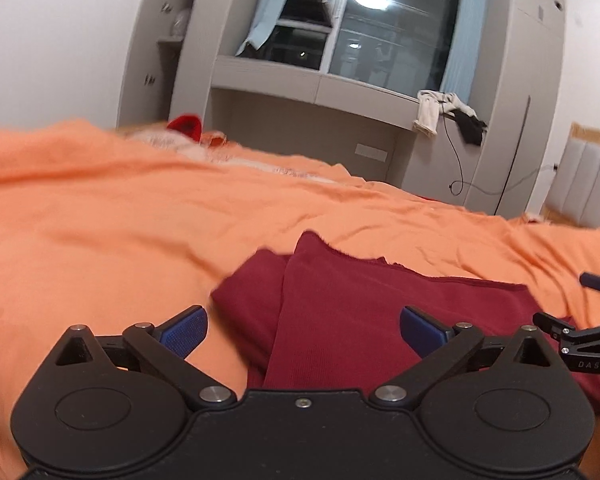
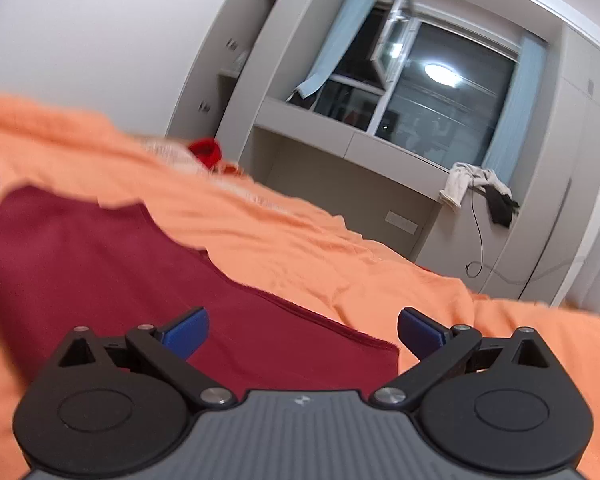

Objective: Fold small clothes

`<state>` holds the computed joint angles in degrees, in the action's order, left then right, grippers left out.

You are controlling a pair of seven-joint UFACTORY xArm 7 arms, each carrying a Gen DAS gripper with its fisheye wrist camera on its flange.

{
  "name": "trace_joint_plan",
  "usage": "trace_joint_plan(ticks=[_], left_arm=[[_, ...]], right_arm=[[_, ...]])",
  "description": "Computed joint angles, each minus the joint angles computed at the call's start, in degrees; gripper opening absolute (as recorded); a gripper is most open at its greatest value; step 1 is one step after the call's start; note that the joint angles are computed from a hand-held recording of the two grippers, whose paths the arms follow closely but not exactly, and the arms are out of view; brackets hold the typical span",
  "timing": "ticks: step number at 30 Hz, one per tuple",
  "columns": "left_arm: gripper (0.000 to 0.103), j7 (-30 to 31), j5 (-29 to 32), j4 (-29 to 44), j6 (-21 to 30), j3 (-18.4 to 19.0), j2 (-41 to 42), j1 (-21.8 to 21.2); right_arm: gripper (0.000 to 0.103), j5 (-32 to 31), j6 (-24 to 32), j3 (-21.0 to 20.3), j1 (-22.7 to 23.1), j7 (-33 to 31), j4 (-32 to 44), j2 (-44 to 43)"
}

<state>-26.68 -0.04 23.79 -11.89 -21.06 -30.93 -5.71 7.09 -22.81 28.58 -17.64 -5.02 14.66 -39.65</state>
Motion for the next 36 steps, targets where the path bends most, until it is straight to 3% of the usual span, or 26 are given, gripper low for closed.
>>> trace_joint_plan(ticks=[4, 7, 9, 12, 14, 16, 20, 23, 26, 29, 36], left_arm=[[0.102, -0.9, -0.9, -2.4, 2.1, 12.2, -1.1, -11.9], [0.102, 0.3, -1.8, -2.4, 4.8, 23.6, -1.2, -23.3], [0.102, 2.9, -3.0, -2.6, 5.8, 31.6, -1.8, -32.1], [0.102, 6.9, -4.8, -2.8, 5.1, 39.3, -2.5, -41.8], [0.102, 9.9, -6.1, -2.0, 5.6, 45.8, -2.8, -49.6], [0.102, 11.8, -7.8, -1.0, 5.9, 50.0, -2.3, -55.0], [0.102, 12.0, -11.9, 0.6, 4.7, 51.0, 0.8, -57.4], [0.102, 11.1, -12.7, 1.0, 2.6, 50.3, 3.1, -57.5], [0.102, 8.9, -11.4, 1.2, 0.5, 47.8, 5.5, -55.4], [0.102, 6.6, -9.9, 1.0, -1.4, 45.8, 6.9, -53.4], [0.102, 2.4, -5.1, 1.0, -2.0, 46.4, 7.4, -52.6]], right_arm=[[0.103, -1.5, 4.5, -9.5, 10.4, 3.4, -2.3, -3.1], [0.103, -3.0, 7.0, -13.2, 14.3, 5.5, -3.3, -4.7], [0.103, -4.2, 7.0, -13.5, 14.5, 6.3, -3.7, -5.0], [0.103, -5.1, 7.1, -12.9, 13.9, 7.7, -3.8, -4.4], [0.103, -5.1, 7.3, -11.2, 13.0, 9.1, -3.1, -3.3], [0.103, -5.2, 7.5, -9.0, 11.3, 10.3, -2.2, -1.9], [0.103, -4.9, 6.3, -6.0, 9.2, 12.8, -1.3, -0.3], [0.103, -4.8, 5.7, -6.9, 10.7, 14.2, -0.8, 0.5], [0.103, -4.2, 5.7, -2.7, 8.2, 15.1, 0.1, 1.3], [0.103, -3.6, 8.1, 6.2, 1.5, 16.6, 0.7, 0.4], [0.103, -3.2, 4.7, 12.4, -3.2, 23.7, -1.8, -1.2]])
